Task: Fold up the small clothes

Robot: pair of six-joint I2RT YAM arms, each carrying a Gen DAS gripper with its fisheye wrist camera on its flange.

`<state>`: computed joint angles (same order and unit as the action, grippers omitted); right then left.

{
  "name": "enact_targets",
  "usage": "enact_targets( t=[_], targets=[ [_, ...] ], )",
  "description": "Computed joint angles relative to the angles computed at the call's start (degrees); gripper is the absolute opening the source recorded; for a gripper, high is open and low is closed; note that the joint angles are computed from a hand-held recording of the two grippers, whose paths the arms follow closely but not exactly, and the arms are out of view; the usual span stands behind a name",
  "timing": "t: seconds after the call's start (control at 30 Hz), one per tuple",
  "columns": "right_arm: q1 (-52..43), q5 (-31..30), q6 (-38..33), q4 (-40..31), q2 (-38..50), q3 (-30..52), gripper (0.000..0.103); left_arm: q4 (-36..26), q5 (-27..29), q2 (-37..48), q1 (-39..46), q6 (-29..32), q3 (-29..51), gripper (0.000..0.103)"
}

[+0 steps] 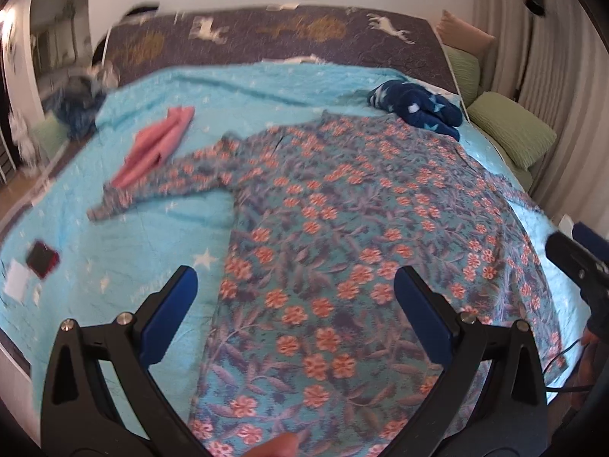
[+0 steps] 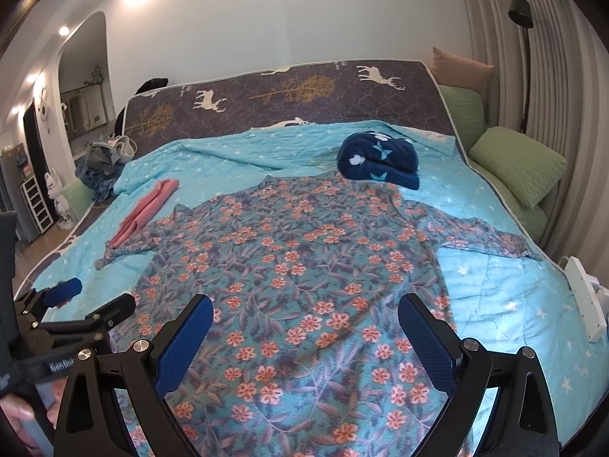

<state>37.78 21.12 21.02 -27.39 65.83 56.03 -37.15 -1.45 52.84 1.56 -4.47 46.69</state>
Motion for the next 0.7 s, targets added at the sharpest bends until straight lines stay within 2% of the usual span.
enact_targets(
  t=[0.13,0.2,0.23,0.37,0.43,0.53,0.7],
  targets=[
    [-0.06,-0.70,-0.95,0.64,2.41,1.57,0.100,0.68,9.86,5.08,15.49,3.30,1.37,0.103],
    [-0.35,-1.20,-1.30,0.98,3.91,2.34,0.100,1.28,15.04,10.21,23.54,5.16,3.45,0.103],
    [-0.56,-1.58,-1.42,1.07,4.74,2.76,0.100,1.76,18.96,14.67,28.82,6.07,5.51,0.103],
    [-1.94,-4.29,-2.28,0.95,8.79,5.37,0.100,-0.36,28.73,31.63,39.61,4.65,16.81,0.099],
    [-2.54,-5.66,-3.34,0.67,11.21,7.56,0.100,-1.09,28.99,38.88,41.64,2.54,22.82,0.097],
    [-3.62,-9.52,-5.67,-0.25,17.18,14.01,0.100,-1.81,23.83,49.45,41.19,0.82,33.36,0.095],
    [-1.88,-11.87,-7.85,-0.23,26.59,23.23,0.100,-11.63,17.11,69.08,38.55,-4.10,58.09,0.085]
  ],
)
